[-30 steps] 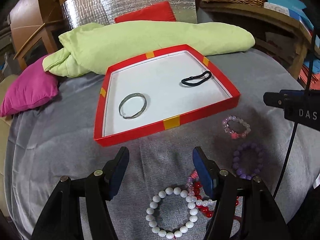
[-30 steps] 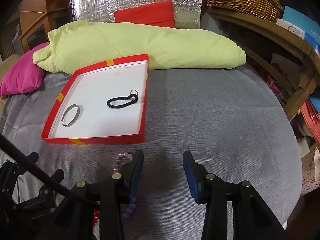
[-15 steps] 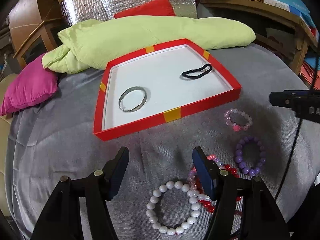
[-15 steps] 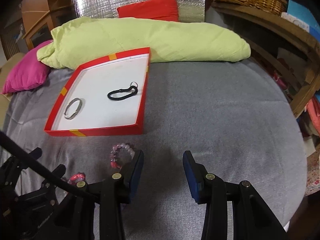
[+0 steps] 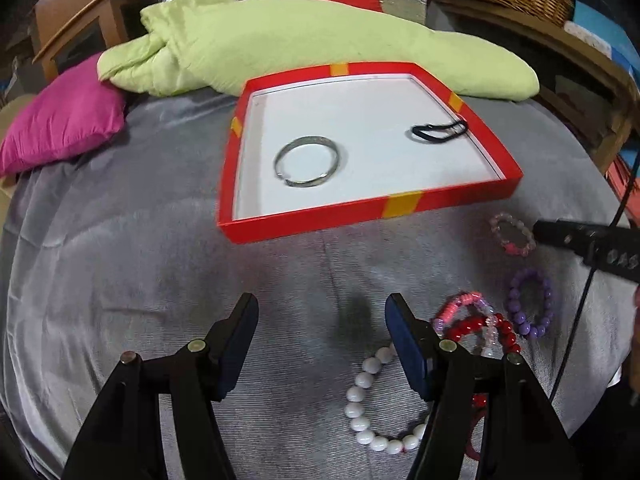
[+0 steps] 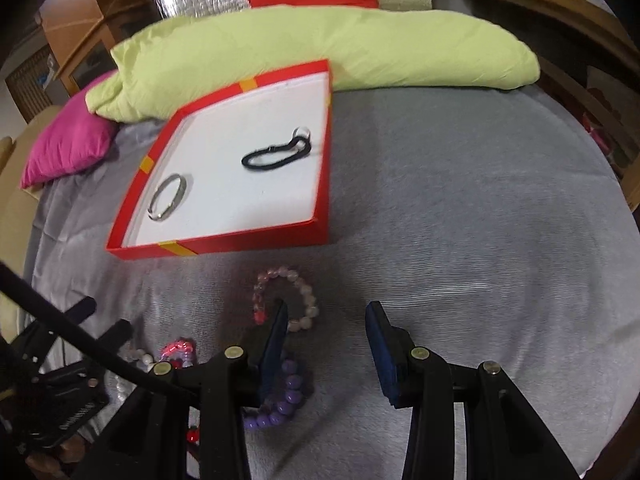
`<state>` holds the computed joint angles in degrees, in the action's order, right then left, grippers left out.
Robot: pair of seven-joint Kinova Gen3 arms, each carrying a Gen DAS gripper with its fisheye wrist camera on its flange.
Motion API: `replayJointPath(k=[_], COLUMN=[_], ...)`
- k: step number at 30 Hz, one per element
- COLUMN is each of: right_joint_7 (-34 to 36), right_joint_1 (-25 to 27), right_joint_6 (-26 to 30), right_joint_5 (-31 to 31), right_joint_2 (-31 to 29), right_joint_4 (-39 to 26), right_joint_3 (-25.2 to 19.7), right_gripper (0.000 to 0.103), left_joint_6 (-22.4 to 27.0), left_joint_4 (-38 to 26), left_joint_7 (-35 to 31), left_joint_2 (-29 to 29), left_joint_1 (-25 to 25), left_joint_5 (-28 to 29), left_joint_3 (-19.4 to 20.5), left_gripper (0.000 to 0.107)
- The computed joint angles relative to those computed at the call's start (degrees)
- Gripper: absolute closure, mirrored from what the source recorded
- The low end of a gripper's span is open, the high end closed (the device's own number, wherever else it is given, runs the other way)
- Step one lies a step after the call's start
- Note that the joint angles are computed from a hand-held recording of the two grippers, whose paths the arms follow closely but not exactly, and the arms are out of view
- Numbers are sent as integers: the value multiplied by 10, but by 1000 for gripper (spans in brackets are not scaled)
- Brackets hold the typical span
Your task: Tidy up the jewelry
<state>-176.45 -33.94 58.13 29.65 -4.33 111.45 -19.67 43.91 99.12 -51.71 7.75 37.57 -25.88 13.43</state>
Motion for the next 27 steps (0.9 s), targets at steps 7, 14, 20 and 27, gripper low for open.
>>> replayJointPath(k=[7, 14, 20, 27], right_joint_7=[7, 12, 23, -16], right_joint_1=[-14, -47, -61, -71], right_joint_6=[29, 65, 79, 81], right_joint_5=[17, 33, 38, 51], right_joint_2=[50, 75, 86, 71], right_joint_4=[-28, -46, -53, -36], right_joint_3=[17, 31, 39, 34], right_gripper=[78, 77, 76, 86], left_joint_6=[-34, -86, -89, -69], left_joint_4=[26, 54, 43, 13], left_joint_7=[-74, -202, -254, -302], left_joint_2=[-27, -47, -26, 8], left_joint_1=[-50, -77, -65, -56], left_joint_5=[77, 170, 195, 240], left_joint_3=[-2, 13, 24, 21], left_gripper=[41, 41, 49, 69])
